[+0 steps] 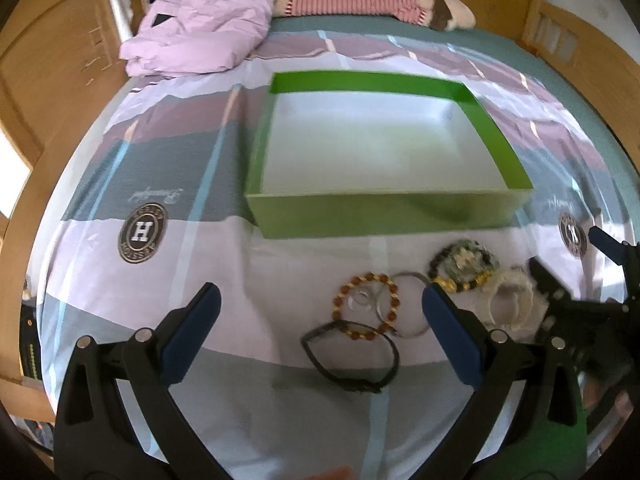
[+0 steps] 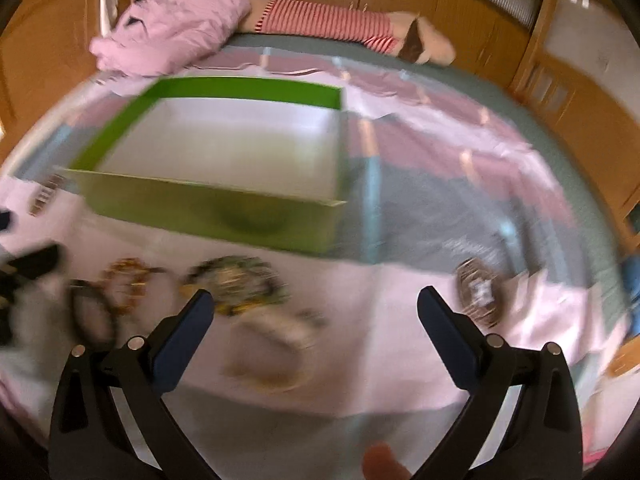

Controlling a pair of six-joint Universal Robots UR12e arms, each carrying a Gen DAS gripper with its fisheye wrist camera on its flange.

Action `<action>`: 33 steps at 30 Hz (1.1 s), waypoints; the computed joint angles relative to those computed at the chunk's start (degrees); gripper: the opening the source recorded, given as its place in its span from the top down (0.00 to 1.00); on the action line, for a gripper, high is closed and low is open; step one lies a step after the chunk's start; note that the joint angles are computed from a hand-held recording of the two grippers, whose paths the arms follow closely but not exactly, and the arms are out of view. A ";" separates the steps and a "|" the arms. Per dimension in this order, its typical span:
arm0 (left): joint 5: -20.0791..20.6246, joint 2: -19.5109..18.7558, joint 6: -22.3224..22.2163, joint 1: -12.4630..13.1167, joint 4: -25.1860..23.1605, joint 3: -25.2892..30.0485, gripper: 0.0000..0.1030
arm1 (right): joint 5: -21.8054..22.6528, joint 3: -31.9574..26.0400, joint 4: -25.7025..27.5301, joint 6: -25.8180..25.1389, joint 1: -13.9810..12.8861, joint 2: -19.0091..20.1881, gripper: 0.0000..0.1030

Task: Organize jewelry
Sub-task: 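Grasp the black strap watch with the left gripper while the right gripper grasps the white watch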

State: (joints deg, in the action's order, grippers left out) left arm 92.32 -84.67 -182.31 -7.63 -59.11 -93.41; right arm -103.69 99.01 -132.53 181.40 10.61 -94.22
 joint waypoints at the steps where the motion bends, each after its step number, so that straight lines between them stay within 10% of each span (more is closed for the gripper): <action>1: -0.25 -0.01 -0.51 0.31 0.35 0.00 0.02 | 0.28 0.24 -0.61 -0.39 -0.54 -0.12 0.16; 7: -6.62 -0.74 -0.44 2.75 -6.91 1.94 0.35 | 18.06 -1.23 11.56 4.47 -7.47 -0.54 0.58; 10: -8.27 -1.52 1.99 2.86 -11.29 3.04 0.42 | 16.73 -1.47 12.53 5.45 -6.80 -0.47 0.70; 16: -5.20 -2.40 5.29 1.58 -15.44 4.19 0.36 | 19.76 -1.41 12.98 1.62 -6.22 -0.67 0.71; 23: -1.99 -4.31 5.74 1.31 -20.94 5.38 0.24 | 13.58 -1.77 15.28 0.19 -3.97 0.89 0.55; 30: -2.42 -5.27 5.11 1.50 -24.54 5.57 0.84 | 14.45 -1.24 16.95 0.32 -4.14 1.24 0.57; 33: -3.81 -5.00 4.65 2.03 -24.10 5.25 0.90 | 15.58 -0.92 16.34 0.05 -4.25 0.92 0.81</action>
State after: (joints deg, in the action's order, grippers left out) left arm 88.51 -89.67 -177.67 -5.59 -83.21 -88.16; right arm -88.12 98.09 -116.19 181.46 6.36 -93.30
